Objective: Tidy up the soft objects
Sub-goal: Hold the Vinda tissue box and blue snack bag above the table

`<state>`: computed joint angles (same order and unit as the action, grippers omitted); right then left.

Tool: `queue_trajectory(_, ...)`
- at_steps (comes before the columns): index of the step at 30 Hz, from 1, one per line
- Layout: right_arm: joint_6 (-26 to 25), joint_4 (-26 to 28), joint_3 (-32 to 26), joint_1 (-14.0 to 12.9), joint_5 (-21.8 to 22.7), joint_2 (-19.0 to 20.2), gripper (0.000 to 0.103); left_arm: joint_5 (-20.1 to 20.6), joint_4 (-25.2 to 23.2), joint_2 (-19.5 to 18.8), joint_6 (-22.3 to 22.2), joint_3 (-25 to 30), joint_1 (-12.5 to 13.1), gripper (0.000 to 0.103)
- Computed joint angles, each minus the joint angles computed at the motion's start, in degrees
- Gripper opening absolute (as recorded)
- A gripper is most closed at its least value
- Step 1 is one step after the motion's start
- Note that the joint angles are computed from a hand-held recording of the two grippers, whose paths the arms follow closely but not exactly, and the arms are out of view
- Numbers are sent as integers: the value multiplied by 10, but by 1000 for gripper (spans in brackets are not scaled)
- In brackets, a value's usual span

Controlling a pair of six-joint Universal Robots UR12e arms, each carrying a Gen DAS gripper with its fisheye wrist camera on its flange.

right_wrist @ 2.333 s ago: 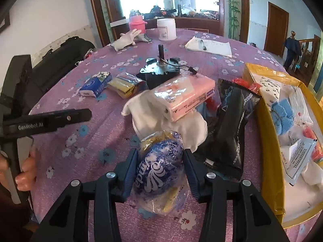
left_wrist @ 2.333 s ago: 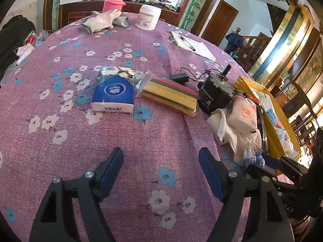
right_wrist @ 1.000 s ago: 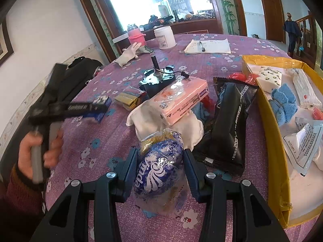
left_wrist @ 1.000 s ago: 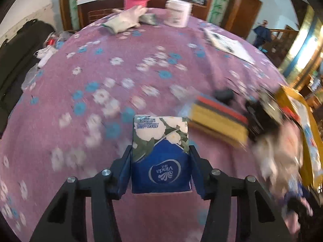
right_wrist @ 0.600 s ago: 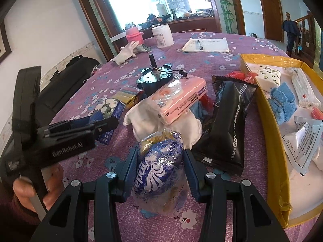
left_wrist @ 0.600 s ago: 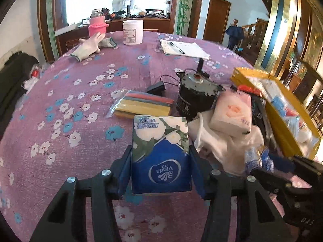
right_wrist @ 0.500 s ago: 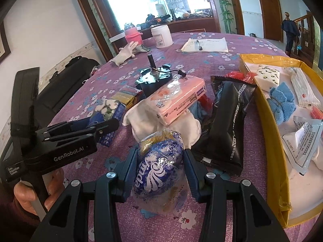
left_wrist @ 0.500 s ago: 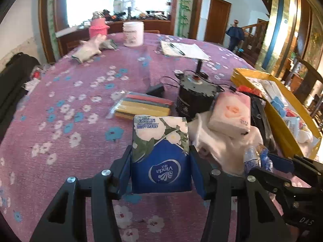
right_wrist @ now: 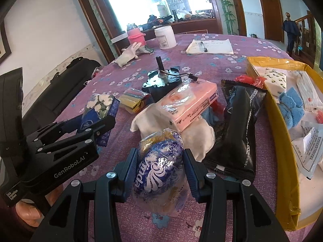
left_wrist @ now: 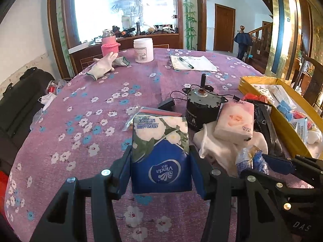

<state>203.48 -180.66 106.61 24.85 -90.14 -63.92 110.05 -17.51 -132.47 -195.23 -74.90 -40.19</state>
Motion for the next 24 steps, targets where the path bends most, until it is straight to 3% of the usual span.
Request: queue_trajectory(24,14,-25,10,0,-4,-2,49,45,18,-3,13,1,-11,52)
